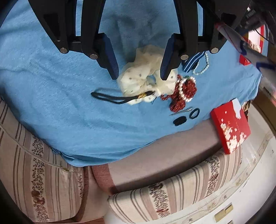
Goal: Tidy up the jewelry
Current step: 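Move the left tool to the blue striped watch and grasp its strap, then lift the watch with the left gripper while the right gripper grasps the cream organza scrunchie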
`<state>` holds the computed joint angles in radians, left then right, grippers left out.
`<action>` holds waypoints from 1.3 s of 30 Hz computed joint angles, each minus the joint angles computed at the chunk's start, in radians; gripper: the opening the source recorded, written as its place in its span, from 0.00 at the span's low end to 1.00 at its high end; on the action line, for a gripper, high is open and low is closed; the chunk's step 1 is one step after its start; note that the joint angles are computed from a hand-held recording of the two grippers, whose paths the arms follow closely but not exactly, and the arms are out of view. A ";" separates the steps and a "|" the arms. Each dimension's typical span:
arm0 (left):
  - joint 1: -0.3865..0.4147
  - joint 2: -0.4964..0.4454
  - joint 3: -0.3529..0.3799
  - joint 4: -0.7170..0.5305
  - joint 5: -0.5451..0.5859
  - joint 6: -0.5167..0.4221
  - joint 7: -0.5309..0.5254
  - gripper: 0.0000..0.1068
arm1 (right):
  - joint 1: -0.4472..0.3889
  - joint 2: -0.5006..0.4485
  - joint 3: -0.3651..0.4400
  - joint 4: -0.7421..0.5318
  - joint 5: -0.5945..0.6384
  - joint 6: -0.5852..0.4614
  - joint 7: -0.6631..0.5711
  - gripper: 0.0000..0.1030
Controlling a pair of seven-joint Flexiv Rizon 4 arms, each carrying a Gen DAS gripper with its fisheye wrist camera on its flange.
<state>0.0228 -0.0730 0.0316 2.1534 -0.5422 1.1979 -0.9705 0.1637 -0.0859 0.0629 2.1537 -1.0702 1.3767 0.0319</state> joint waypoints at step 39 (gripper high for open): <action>-0.040 -0.052 -0.087 -0.067 -0.183 -0.109 0.222 0.36 | 0.146 -0.196 -0.047 -0.142 0.217 -0.047 -0.400 0.16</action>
